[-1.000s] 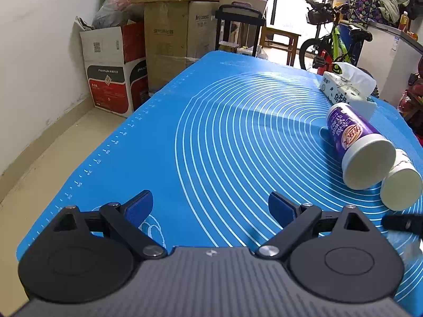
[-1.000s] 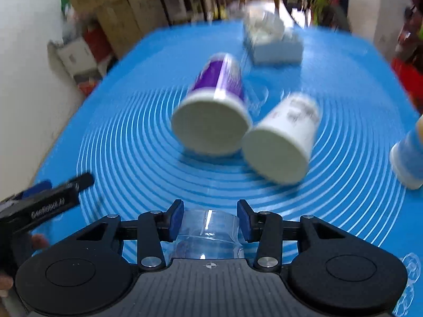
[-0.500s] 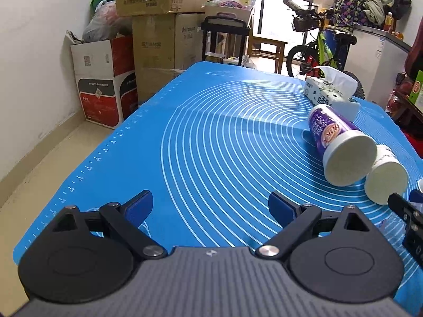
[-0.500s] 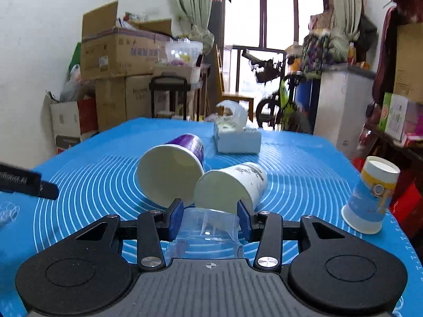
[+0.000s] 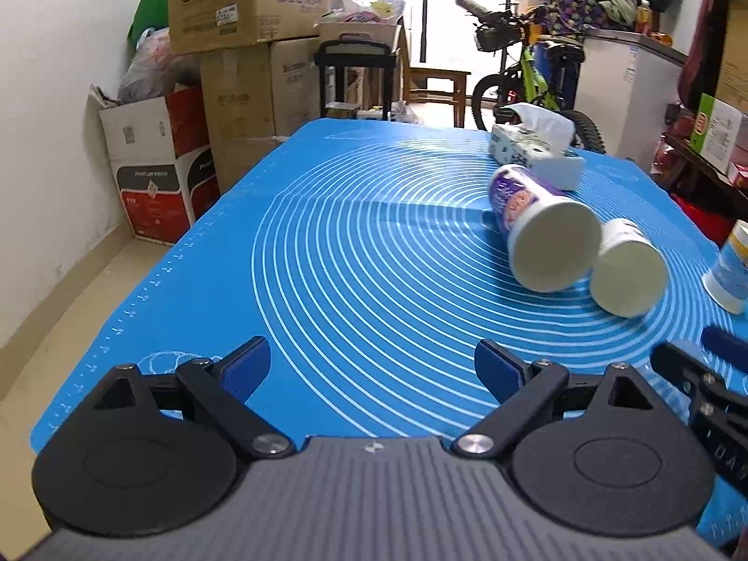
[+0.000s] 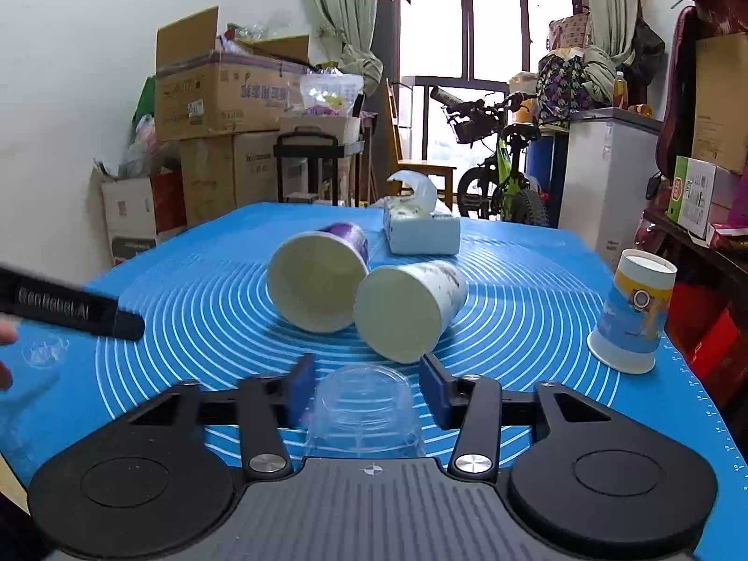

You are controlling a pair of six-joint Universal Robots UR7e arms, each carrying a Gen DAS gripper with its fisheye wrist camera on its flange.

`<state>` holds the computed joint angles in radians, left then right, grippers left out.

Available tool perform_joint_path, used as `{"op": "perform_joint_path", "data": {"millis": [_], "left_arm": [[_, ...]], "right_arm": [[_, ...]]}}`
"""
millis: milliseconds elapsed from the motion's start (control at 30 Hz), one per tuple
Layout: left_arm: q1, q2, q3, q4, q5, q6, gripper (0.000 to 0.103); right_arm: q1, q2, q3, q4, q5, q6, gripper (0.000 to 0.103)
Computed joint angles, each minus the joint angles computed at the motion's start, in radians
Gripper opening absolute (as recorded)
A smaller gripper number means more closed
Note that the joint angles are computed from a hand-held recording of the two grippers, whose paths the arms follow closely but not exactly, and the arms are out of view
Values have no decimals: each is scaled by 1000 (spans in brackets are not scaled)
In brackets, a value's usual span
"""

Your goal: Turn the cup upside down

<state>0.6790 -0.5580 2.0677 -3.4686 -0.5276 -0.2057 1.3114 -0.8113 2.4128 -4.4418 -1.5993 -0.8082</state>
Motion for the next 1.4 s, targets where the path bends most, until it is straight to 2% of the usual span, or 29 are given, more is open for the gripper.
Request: {"op": "perform_joint_path", "data": {"millis": [100, 133, 200, 433, 667, 833, 1033, 1400], "left_arm": [[-31, -13, 37, -5, 11, -38, 94], [-46, -16, 51, -11, 22, -50, 94], [-71, -23, 78, -17, 26, -65, 94], [-131, -60, 159, 65, -34, -165, 94], [-174, -47, 205, 71, -60, -192, 94], [-199, -53, 225, 94, -73, -216, 94], [-213, -58, 233, 109, -77, -226, 94], [-222, -62, 241, 111, -91, -229, 94]], "right_arm": [[0, -39, 37, 4, 16, 37, 76], [4, -56, 50, 10, 9, 44, 80], [18, -85, 79, 18, -24, 44, 82], [11, -196, 199, 96, -123, 76, 83], [-28, -210, 291, 53, -132, 25, 83], [-35, -229, 324, 45, -119, 33, 83], [-22, -215, 336, 12, -141, 11, 83], [-33, -219, 354, -8, -121, 12, 84]]}}
